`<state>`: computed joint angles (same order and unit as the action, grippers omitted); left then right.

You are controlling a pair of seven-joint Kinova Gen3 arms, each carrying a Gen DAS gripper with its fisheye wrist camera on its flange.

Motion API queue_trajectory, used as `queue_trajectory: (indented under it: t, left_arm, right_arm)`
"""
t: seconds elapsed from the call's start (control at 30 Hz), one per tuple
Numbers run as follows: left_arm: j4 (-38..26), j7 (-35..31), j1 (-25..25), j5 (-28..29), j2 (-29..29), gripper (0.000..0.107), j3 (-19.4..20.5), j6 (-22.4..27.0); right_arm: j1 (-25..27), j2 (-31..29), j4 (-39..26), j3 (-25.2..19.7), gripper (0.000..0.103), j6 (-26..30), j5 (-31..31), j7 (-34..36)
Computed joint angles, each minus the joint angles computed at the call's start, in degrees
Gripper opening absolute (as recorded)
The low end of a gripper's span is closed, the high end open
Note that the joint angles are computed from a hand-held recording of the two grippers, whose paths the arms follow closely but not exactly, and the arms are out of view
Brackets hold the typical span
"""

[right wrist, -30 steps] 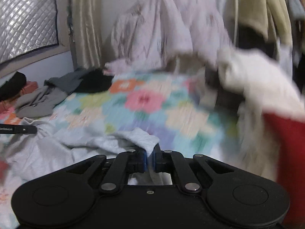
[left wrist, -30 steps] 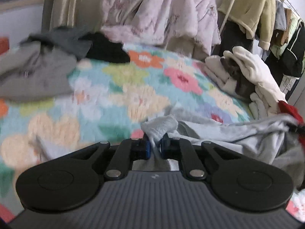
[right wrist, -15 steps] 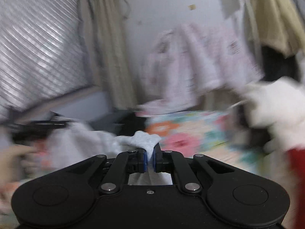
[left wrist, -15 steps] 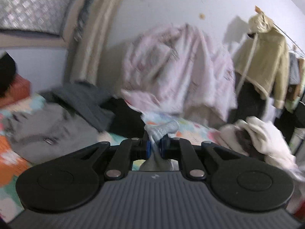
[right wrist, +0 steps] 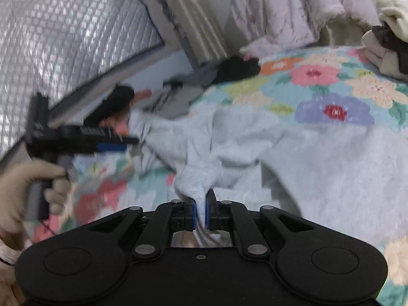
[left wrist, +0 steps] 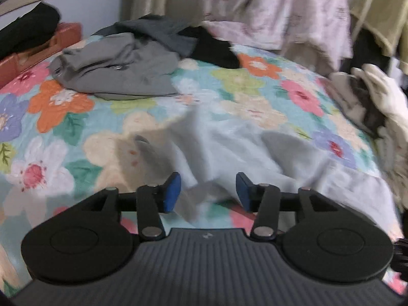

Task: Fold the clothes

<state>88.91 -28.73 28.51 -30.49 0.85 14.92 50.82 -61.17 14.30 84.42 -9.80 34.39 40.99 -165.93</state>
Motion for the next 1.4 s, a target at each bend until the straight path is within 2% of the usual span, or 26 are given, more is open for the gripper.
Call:
queue_trajectory:
  t: [0.1, 0.13, 0.17, 0.23, 0.3, 0.37, 0.4, 0.47, 0.53, 0.6, 0.63, 0.67, 0.7, 0.87, 0.97, 1.0, 1.07, 1.2, 1.27, 1.33, 1.4]
  left_arm:
    - [-0.31, -3.82, 1.56, 2.35, 0.98, 0.057, 1.03, -3.60]
    - [-0.65, -5.37, 3.05, 3.66, 1.88, 0.060, 0.11, -4.87]
    - [-1.74, -7.70, 4.28, 4.37, 3.52, 0.060, -0.42, -5.22]
    - [-4.35, -12.36, 3.90, 5.15, 7.08, 0.062, 1.70, -5.31]
    - [-8.62, -17.02, 1.87, 3.97, 11.56, 0.066, 7.01, -2.47]
    - [-13.69, -21.68, 3.11, 0.64, 16.65, 0.066, 9.94, 2.19]
    - [-15.88, -23.46, 3.92, 0.24, 18.38, 0.067, 9.82, 4.52]
    - [-18.25, -24.36, 6.81, 0.50, 20.76, 0.074, 6.96, 6.50]
    - [-17.45, -21.68, 6.83, 2.64, 20.27, 0.074, 5.39, 4.75]
    - [-13.85, -18.97, 5.42, 3.83, 18.22, 0.068, 5.01, 0.20]
    - [-12.08, -17.43, 4.09, 3.36, 17.26, 0.051, 5.99, -1.76]
    - [-10.92, -16.69, 2.36, 2.77, 16.72, 0.019, 7.63, -2.79]
    - [-10.00, -15.86, 0.09, 1.84, 16.38, 0.008, 10.10, -3.35]
    - [-4.44, -6.12, -12.01, -1.19, 13.43, 0.007, 21.76, -6.46]
    - [-1.13, 0.87, -12.67, -6.64, 9.83, 0.007, 23.70, -4.42]
    - [-0.13, 3.20, -11.44, -8.61, 8.64, 0.007, 22.96, -3.73]
    - [2.11, 7.86, -6.75, -10.75, 5.58, 0.007, 18.79, -2.72]
    - [6.48, 17.18, 3.77, -12.18, -0.71, 0.007, 9.90, 0.23]
    - [8.54, 21.57, 7.94, -12.79, -3.07, 0.007, 7.10, 1.64]
    - [10.75, 22.88, 12.62, -11.83, -4.85, 0.007, 3.52, 1.57]
    - [11.45, 20.52, 15.20, -9.94, -5.20, 0.007, 2.39, 3.85]
  right_arm:
    - [0.24, 1.59, -2.95, -1.76, 0.009, 6.99, -6.99, 4.03]
    - [-0.03, 2.20, -4.07, -1.77, 0.009, 9.32, -9.32, 5.23]
    - [-0.51, 2.31, -4.61, -1.52, 0.010, 10.78, -11.02, 5.67]
    - [-0.33, 1.28, -3.65, -1.98, 0.009, 10.92, -11.61, 3.92]
    - [0.17, 0.33, -2.20, -2.00, 0.009, 9.60, -11.99, 3.13]
    - [0.92, -0.49, -0.99, -2.28, 0.009, 8.20, -12.35, 3.01]
    - [1.07, -0.64, -0.83, -2.45, 0.009, 8.12, -12.29, 3.19]
    - [1.08, -0.75, -0.45, -2.65, 0.009, 7.76, -11.87, 2.96]
    - [1.49, -0.48, -0.57, -2.90, 0.009, 7.55, -12.32, 3.33]
    - [1.82, 0.08, -1.61, -3.02, 0.009, 8.08, -13.27, 4.22]
    - [1.94, 0.12, -1.91, -3.03, 0.010, 8.25, -13.59, 4.80]
    - [2.05, 0.16, -2.22, -3.04, 0.011, 8.42, -13.91, 5.38]
    - [2.12, 0.20, -2.47, -3.01, 0.012, 8.53, -14.15, 5.86]
    - [1.82, 0.56, -3.39, -2.76, 0.013, 9.32, -14.49, 7.23]
    - [0.63, 1.03, -5.28, -2.59, 0.014, 12.13, -13.76, 7.60]
    - [0.29, 1.00, -5.66, -2.43, 0.014, 12.45, -13.33, 7.33]
    - [-0.19, 1.01, -6.60, -2.36, 0.014, 13.12, -12.72, 7.20]
    - [-1.64, 1.16, -8.13, -2.30, 0.018, 15.46, -11.49, 6.10]
    - [-2.07, 0.92, -7.60, -2.32, 0.020, 15.53, -11.08, 4.72]
    - [-2.34, 0.88, -7.23, -2.50, 0.021, 16.21, -11.08, 3.57]
    - [-2.36, 0.89, -6.79, -2.77, 0.022, 16.81, -11.35, 2.97]
